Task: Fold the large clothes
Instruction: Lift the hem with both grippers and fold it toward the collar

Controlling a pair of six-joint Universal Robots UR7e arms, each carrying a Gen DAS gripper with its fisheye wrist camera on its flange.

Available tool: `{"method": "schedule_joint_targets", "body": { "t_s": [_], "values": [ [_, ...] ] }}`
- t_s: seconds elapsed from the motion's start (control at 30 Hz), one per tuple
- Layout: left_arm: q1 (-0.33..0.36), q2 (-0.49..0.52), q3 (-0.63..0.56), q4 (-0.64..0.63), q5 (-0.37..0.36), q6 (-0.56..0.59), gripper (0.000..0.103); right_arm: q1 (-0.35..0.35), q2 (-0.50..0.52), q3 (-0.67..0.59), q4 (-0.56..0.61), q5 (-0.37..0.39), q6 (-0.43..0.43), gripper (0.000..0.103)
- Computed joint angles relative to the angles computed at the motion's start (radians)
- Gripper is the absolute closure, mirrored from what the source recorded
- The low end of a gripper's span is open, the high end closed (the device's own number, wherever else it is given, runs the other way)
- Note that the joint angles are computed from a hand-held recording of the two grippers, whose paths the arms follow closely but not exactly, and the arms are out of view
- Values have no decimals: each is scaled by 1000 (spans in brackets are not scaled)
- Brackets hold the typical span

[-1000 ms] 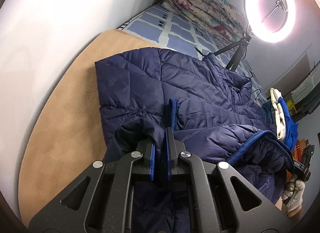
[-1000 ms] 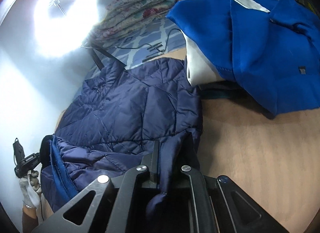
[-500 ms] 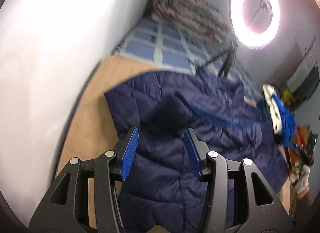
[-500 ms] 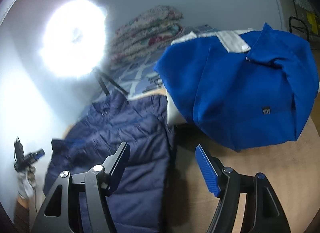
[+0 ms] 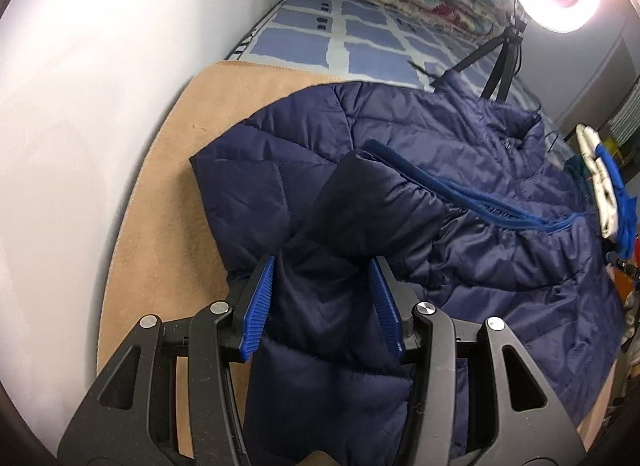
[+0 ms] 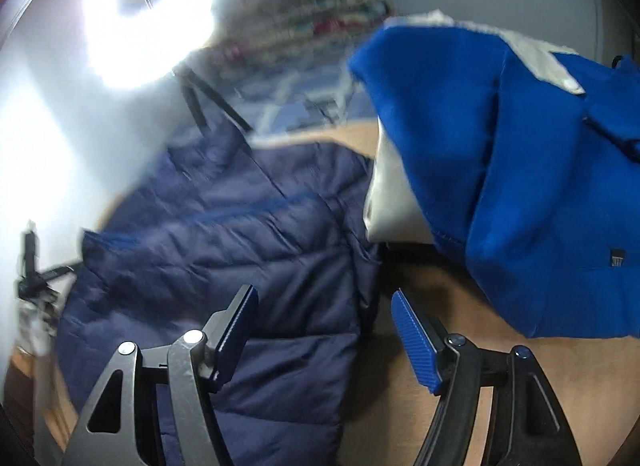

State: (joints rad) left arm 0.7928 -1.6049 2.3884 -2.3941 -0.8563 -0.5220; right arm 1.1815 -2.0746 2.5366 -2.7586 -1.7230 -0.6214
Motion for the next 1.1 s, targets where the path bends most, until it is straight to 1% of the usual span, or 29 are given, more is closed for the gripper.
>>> {"method": "schedule_joint_targets", "body": {
  "t_s": [0.03, 0.07, 0.1, 0.17, 0.2, 0.23, 0.27, 0.3, 0.33, 0.37, 0.47, 0.53, 0.6, 0.7, 0.8, 0.9, 0.93, 1.0, 1.03, 1.07, 1.1],
  "values": [
    [-4, 8, 2, -3, 11, 4, 55, 20, 30, -4, -13, -40, 12, 34],
    [-13, 17, 5, -1, 28, 6, 60, 23, 40, -6, -6, -46, 11, 43],
    [-22, 25, 7, 5, 43, 7, 64, 27, 46, -5, 2, -50, 4, 47],
    [-34, 38, 8, 20, 67, 6, 78, 48, 54, 12, -28, -84, -14, 63],
    [-46, 42, 12, 29, 85, 7, 82, 67, 65, 20, -53, -122, -19, 68],
    [-53, 44, 15, 32, 96, 10, 89, 76, 69, 25, -64, -139, -20, 79],
    [-62, 44, 21, 30, 106, 13, 93, 86, 70, 31, -79, -159, -22, 88],
    [-73, 40, 27, 31, 117, 14, 95, 98, 67, 39, -96, -180, -23, 94],
    [-83, 36, 33, 32, 128, 17, 97, 99, 55, 44, -94, -184, -25, 100],
    [-94, 31, 37, 34, 138, 18, 98, 101, 31, 49, -76, -179, -26, 102],
    [-123, 9, 50, 35, 164, 18, 100, 139, -16, 72, -94, -184, -48, 103],
    [-140, -13, 54, 43, 180, 3, 100, 180, -26, 79, -120, -210, -50, 103],
    [-155, -31, 54, 40, 197, -3, 100, 233, -28, 86, -173, -250, -64, 103],
    [-172, -41, 43, 26, 228, -6, 101, 319, 24, 88, -290, -318, -83, 103],
    [-179, -23, 21, 11, 262, 8, 101, 378, 82, 83, -407, -365, -112, 103],
    [-167, 16, -1, -50, 277, 39, 101, 405, 162, 62, -503, -404, -118, 103],
    [-156, 45, -13, -102, 287, 59, 101, 409, 195, 55, -539, -413, -122, 103],
    [-135, 88, -36, -175, 295, 79, 101, 422, 292, 35, -662, -450, -152, 103],
    [-125, 115, -52, -213, 298, 91, 101, 427, 318, 29, -697, -463, -166, 103],
    [-117, 140, -67, -251, 303, 106, 101, 431, 366, 16, -753, -478, -180, 103],
    [-110, 170, -83, -289, 315, 126, 101, 435, 394, 4, -780, -490, -184, 103]
  ]
}}
